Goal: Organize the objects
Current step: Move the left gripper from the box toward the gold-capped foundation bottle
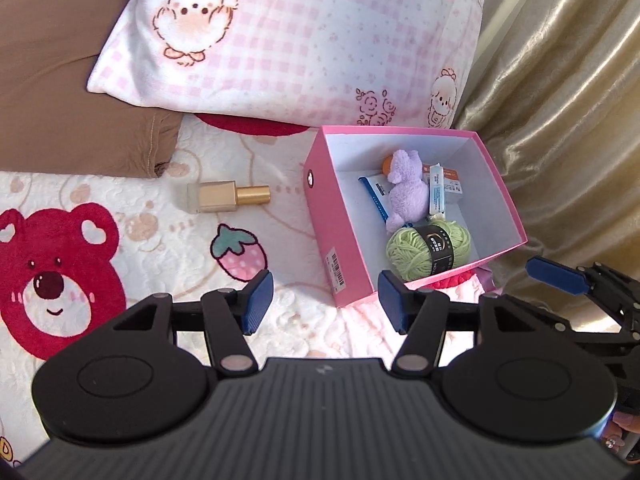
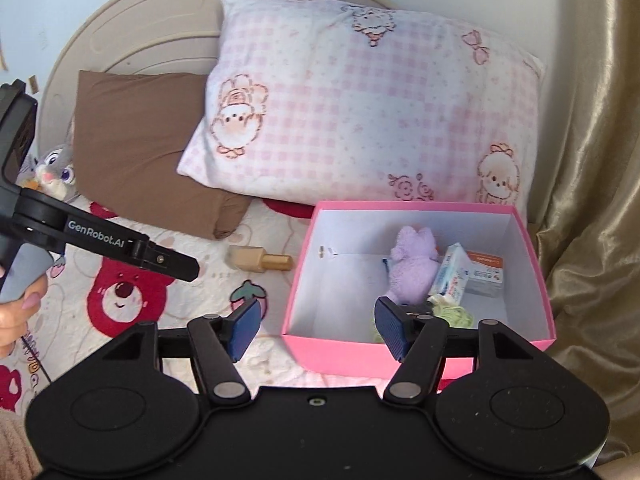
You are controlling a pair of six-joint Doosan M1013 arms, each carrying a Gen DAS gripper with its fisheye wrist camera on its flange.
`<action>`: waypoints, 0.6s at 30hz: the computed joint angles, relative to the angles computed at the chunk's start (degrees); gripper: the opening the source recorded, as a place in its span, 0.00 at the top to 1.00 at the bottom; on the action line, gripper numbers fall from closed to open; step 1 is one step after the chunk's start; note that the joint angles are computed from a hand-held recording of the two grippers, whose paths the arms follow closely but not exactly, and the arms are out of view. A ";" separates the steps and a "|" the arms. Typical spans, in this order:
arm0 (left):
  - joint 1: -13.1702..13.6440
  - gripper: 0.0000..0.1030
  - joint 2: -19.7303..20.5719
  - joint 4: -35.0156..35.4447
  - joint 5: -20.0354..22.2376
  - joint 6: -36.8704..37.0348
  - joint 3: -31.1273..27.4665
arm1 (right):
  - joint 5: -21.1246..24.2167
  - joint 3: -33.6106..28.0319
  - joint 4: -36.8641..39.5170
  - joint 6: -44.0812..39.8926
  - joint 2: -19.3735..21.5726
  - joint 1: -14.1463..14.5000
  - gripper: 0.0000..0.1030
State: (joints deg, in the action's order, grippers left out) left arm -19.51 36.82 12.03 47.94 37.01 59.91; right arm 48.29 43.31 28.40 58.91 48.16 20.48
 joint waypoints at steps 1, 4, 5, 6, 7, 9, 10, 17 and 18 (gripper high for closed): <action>0.15 0.44 -0.75 -0.01 -1.07 -0.38 1.39 | 0.77 0.06 1.26 -1.46 -0.13 0.16 0.33; 0.63 0.44 -2.37 0.65 -3.29 -2.31 4.79 | 0.65 1.04 3.98 -5.45 -0.70 0.77 0.31; 0.82 0.44 -2.74 0.54 -3.87 -2.71 5.70 | 0.62 1.20 4.83 -6.46 -0.74 0.94 0.31; 1.03 0.44 -3.02 0.42 -4.31 -2.90 6.40 | 0.67 1.55 6.19 -7.88 -0.82 1.17 0.31; 1.20 0.44 -3.32 0.57 -4.88 -3.18 7.21 | 1.19 1.56 7.10 -9.01 -0.71 1.38 0.31; 1.49 0.44 -3.89 0.94 -6.36 -3.80 8.83 | 1.04 2.01 7.83 -10.68 -0.64 2.00 0.31; 1.68 0.44 -4.09 0.86 -7.21 -3.77 9.51 | 0.67 2.31 8.29 -11.94 -0.57 2.31 0.31; 2.75 0.44 -4.25 5.06 -11.33 -6.14 12.18 | 0.04 0.02 8.93 -14.83 2.11 4.27 0.28; 2.80 0.44 -4.20 6.72 -11.82 -7.68 12.48 | -0.45 -0.69 8.28 -14.13 2.72 4.60 0.27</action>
State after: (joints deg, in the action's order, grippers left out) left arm -16.70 32.62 18.75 36.12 29.33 72.40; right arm 47.84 42.63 36.68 44.78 50.88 25.09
